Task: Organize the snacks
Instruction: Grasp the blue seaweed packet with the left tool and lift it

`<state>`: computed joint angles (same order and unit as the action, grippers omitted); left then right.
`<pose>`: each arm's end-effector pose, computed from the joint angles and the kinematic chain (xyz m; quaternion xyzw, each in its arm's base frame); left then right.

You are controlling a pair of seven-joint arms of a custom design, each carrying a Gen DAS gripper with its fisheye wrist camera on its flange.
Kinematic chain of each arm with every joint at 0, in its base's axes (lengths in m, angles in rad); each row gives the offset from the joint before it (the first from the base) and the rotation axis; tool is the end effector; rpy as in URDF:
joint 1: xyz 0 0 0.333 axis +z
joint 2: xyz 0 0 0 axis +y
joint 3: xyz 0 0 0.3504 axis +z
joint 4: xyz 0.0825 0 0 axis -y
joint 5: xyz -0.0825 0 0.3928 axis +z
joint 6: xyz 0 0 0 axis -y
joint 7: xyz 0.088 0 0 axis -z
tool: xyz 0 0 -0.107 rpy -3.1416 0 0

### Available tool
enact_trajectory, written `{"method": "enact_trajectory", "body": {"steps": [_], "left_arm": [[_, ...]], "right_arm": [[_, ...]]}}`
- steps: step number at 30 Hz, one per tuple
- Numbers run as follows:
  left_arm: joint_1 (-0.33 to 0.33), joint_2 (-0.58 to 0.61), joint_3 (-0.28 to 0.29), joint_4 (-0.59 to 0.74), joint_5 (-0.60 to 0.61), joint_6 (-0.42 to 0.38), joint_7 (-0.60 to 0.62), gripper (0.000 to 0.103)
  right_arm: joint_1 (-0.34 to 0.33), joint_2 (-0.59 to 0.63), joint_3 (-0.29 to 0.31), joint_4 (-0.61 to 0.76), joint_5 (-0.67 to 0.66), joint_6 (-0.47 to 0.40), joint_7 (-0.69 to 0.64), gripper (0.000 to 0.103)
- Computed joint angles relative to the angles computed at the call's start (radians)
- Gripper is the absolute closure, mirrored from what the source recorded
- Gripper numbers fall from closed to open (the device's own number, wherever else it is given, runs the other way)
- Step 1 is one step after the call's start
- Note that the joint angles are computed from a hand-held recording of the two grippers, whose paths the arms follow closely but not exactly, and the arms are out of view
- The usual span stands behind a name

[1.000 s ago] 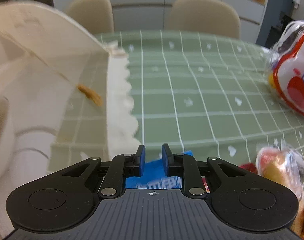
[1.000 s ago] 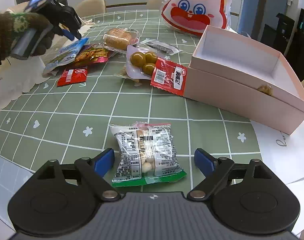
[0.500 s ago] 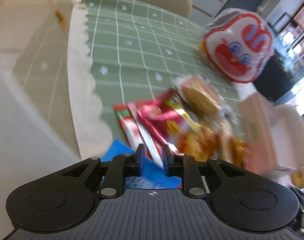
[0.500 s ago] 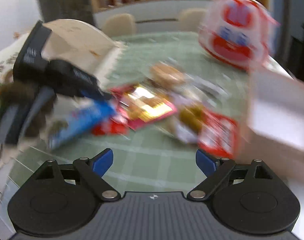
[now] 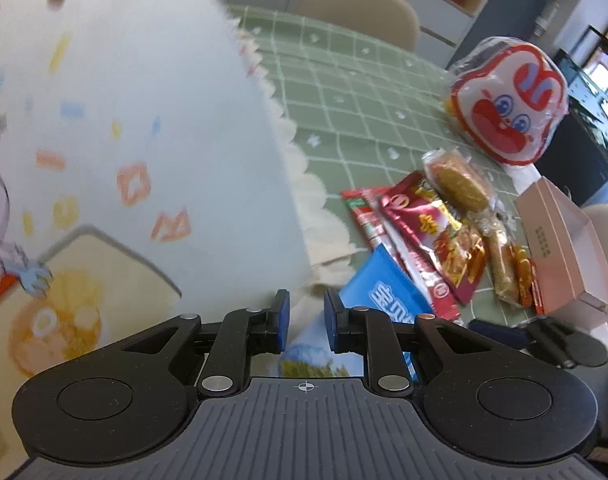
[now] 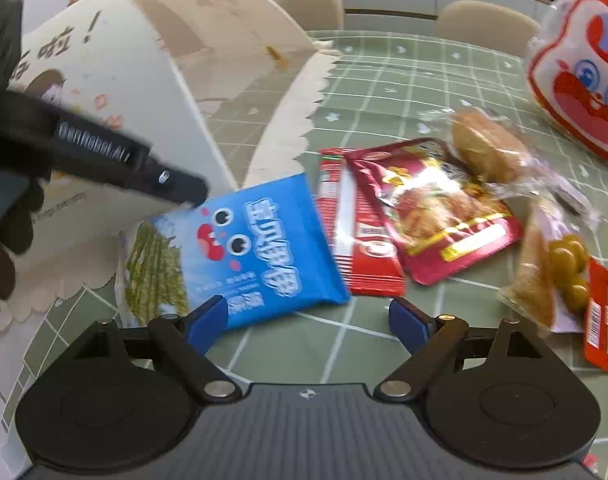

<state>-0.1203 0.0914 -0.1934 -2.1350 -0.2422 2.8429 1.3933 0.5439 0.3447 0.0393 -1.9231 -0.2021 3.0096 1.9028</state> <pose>0.5834 -0.1731 0.4635 -0.6982 0.6449 -0.2980 0.0886 0.5664 0.3879 0.4258 -0.7850 0.5015 -0.1569 0.3282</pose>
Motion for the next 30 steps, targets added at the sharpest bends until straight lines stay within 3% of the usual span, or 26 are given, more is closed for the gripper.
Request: {"method": "enact_trajectory", "body": {"steps": [2, 5, 8, 12, 15, 18, 21, 27, 30], "left_arm": [[0.018, 0.012, -0.024, 0.008, -0.119, -0.027, 0.081, 0.078], [0.027, 0.007, -0.052, 0.006, -0.268, -0.069, 0.208, 0.075], [0.036, 0.003, -0.075, 0.022, -0.524, -0.173, 0.421, 0.076], [-0.010, 0.020, -0.064, 0.024, -0.512, -0.143, 0.464, 0.075], [-0.019, 0.026, -0.060, 0.032, -0.510, -0.138, 0.472, 0.075], [-0.018, 0.028, -0.065, 0.033, -0.534, -0.150, 0.522, 0.074], [-0.014, 0.028, -0.068, 0.042, -0.592, -0.191, 0.570, 0.075], [-0.057, -0.041, -0.065, 0.026, -0.553, -0.222, 0.560, 0.075], [-0.074, -0.060, -0.057, 0.033, -0.612, -0.300, 0.604, 0.075]], "right_arm": [[0.037, -0.016, -0.052, -0.014, -0.049, 0.002, 0.034, 0.015], [0.001, -0.046, -0.026, -0.050, -0.037, 0.019, 0.024, 0.015], [0.054, -0.066, -0.099, -0.079, -0.114, 0.016, 0.104, 0.015], [0.043, -0.092, -0.104, -0.130, -0.147, 0.035, 0.174, 0.015], [0.112, -0.146, -0.191, -0.181, -0.283, 0.034, 0.347, 0.015], [0.147, -0.195, -0.239, -0.224, -0.451, 0.028, 0.487, 0.015], [0.106, -0.207, -0.196, -0.247, -0.455, 0.014, 0.479, 0.015], [0.071, -0.231, -0.181, -0.280, -0.616, 0.015, 0.650, 0.015], [0.038, -0.251, -0.164, -0.313, -0.678, 0.048, 0.708, 0.015]]}}
